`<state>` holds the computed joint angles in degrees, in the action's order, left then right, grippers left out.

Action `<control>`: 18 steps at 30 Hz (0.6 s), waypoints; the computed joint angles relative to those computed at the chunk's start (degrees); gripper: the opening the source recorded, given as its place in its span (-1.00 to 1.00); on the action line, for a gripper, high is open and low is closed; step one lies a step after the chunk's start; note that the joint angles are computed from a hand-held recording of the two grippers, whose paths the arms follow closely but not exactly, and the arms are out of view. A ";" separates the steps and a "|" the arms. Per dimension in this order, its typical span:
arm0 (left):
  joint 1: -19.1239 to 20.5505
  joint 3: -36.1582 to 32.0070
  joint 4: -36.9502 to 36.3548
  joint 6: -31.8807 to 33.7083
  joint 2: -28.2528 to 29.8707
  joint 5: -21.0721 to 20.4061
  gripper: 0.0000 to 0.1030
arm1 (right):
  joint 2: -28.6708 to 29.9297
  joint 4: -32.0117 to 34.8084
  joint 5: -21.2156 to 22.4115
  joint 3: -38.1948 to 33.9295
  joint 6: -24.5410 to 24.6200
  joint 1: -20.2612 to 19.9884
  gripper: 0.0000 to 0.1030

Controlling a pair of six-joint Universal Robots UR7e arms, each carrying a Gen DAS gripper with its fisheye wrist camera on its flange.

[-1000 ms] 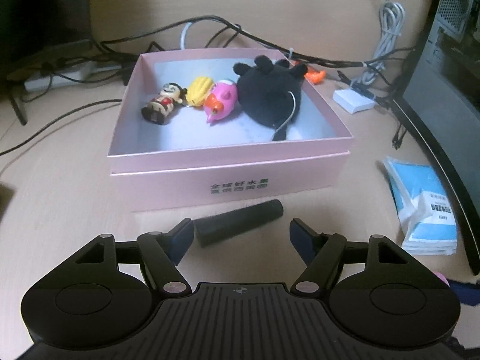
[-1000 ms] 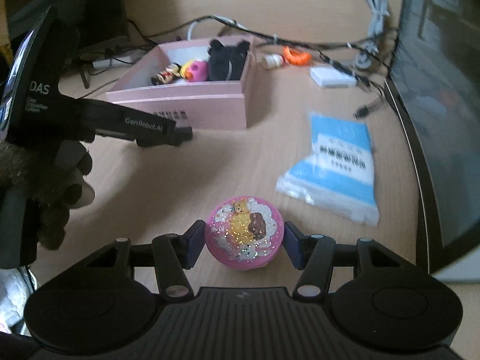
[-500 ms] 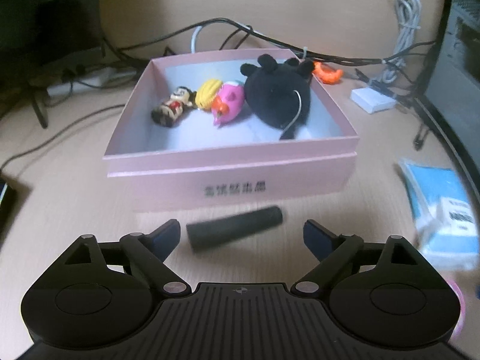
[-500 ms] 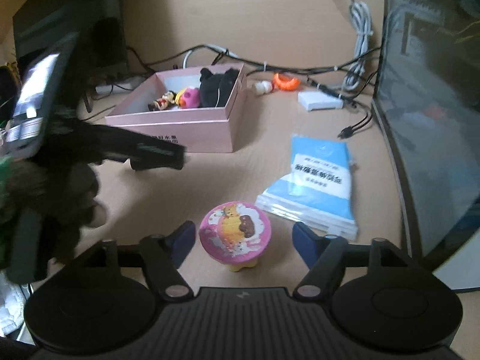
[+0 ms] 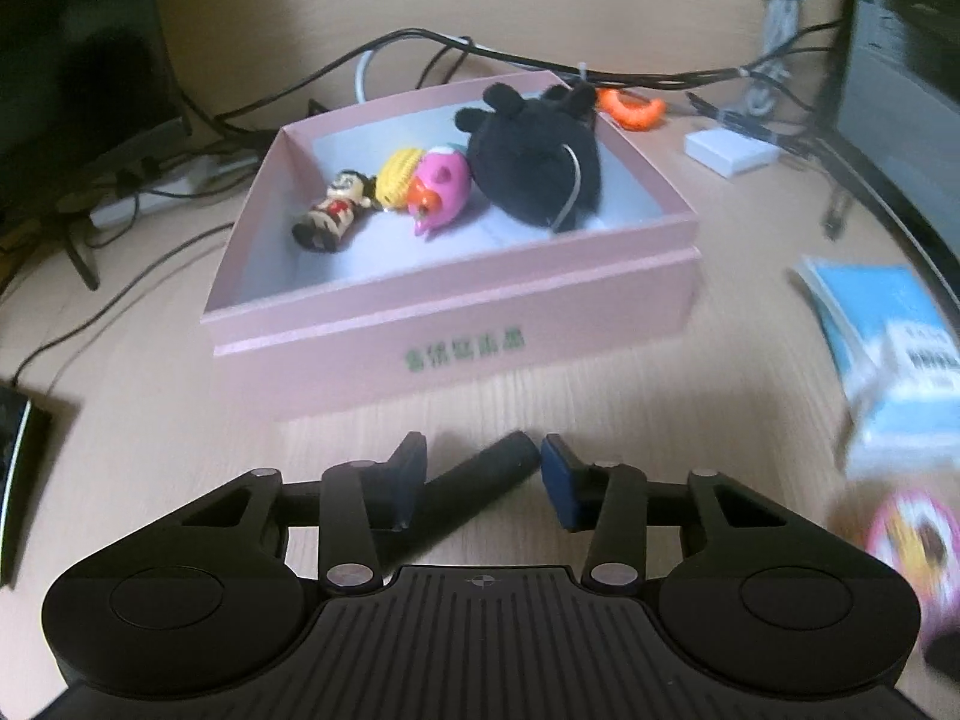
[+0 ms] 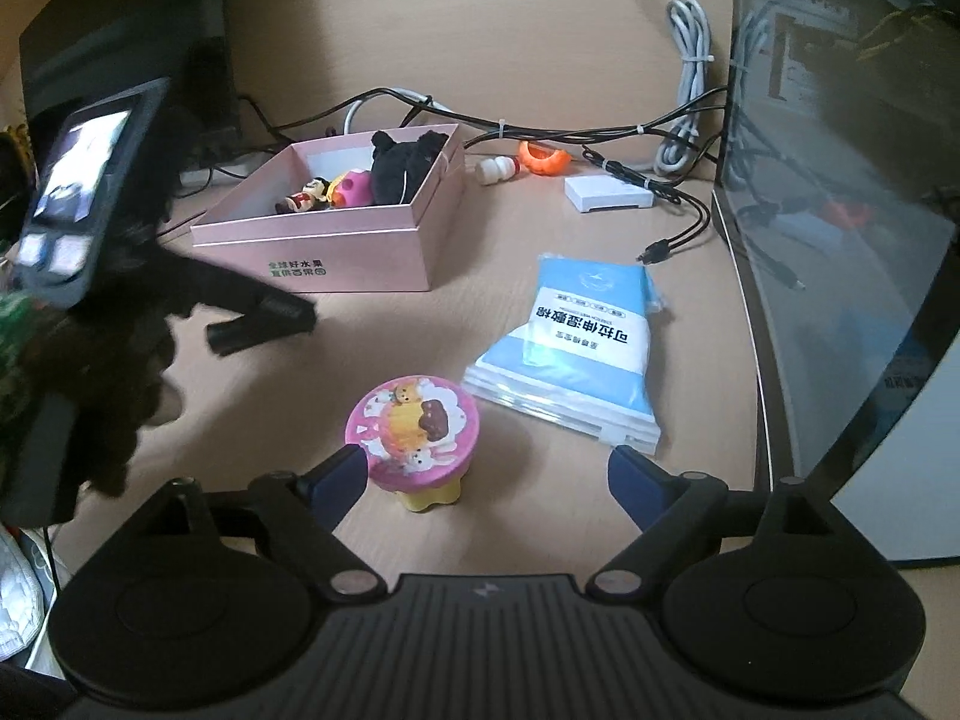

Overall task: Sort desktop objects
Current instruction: 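Close the left gripper on the black marker and lift it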

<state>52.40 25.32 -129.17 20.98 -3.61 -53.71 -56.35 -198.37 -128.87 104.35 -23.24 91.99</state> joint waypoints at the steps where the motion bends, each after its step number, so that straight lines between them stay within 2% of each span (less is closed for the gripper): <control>1: 0.21 3.79 -1.59 0.17 -2.21 -0.93 -0.05 | 0.08 0.27 0.06 -0.17 -0.33 0.02 0.75; 3: 0.50 11.32 -5.21 0.16 -6.58 -1.66 0.14 | 0.33 0.78 0.16 -0.50 -0.97 0.16 0.78; 5: 0.69 16.23 -7.23 -0.66 -9.55 -1.53 0.23 | 0.55 1.43 0.19 -0.78 -1.04 0.26 0.84; 8: 1.14 19.71 -7.48 -2.66 -11.92 -2.12 0.37 | 0.81 3.00 -0.01 -1.18 -0.18 0.25 0.84; 11: 1.31 20.49 -6.03 -3.70 -12.89 -4.37 0.37 | 0.97 4.18 -0.30 -1.52 0.48 0.20 0.84; 13: 1.13 21.63 -7.01 -1.03 -13.47 -5.44 0.35 | 0.88 4.05 -0.48 -1.45 0.26 0.35 0.84; 16: 0.96 21.34 -7.34 1.82 -13.01 -5.53 0.31 | 1.04 2.53 -0.74 -1.23 -1.36 0.48 0.84; 18: 0.83 20.99 -7.24 3.20 -12.53 -4.57 0.32 | 0.76 4.02 -0.83 -1.25 0.28 0.29 0.85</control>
<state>53.24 46.31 -136.41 24.18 -16.13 -58.28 -55.59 -194.35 -129.70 103.10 -22.96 92.28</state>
